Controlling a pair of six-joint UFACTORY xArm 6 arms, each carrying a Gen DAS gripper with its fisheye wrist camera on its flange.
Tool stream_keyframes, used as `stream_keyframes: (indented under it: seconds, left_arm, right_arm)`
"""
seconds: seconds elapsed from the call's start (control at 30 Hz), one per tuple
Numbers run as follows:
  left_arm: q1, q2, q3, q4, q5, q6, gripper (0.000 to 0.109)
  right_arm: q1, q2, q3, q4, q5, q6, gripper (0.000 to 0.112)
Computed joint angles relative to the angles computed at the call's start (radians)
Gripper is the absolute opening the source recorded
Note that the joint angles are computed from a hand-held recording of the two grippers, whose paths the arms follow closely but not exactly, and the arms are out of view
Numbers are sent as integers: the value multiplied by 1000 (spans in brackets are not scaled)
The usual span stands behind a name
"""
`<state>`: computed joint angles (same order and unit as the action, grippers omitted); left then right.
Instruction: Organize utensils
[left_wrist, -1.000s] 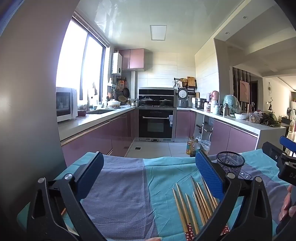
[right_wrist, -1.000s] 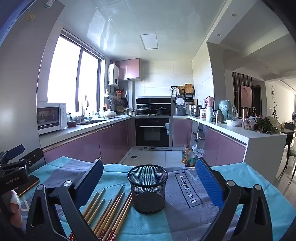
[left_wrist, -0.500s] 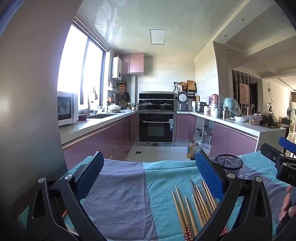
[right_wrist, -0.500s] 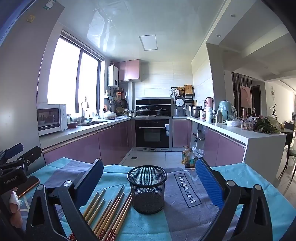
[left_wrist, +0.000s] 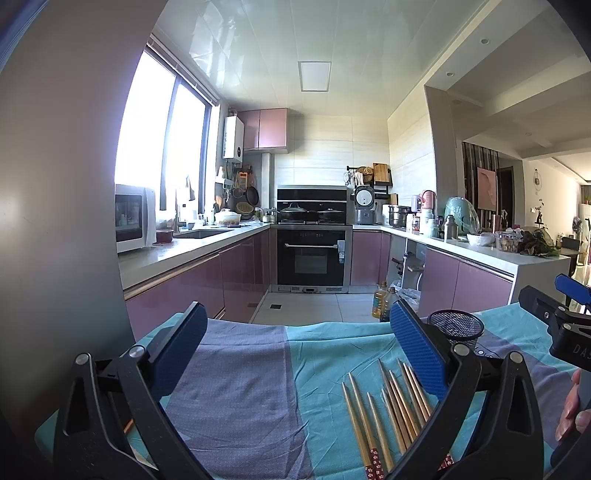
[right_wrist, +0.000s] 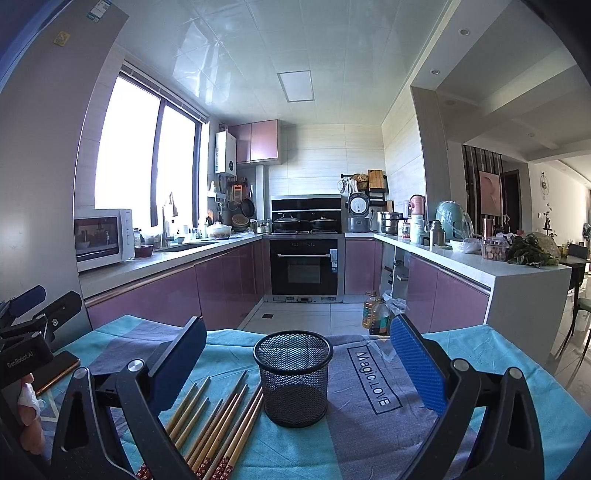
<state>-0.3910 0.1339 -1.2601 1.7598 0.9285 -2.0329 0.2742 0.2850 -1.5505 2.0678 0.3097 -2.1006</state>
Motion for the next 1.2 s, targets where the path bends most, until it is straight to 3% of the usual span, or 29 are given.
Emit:
stream_keyframes:
  seconds: [1.2]
  left_arm:
    - [-1,-3,1,2,2,-1,98]
  right_arm:
    - [1,1,-3,-17,-4,24,96]
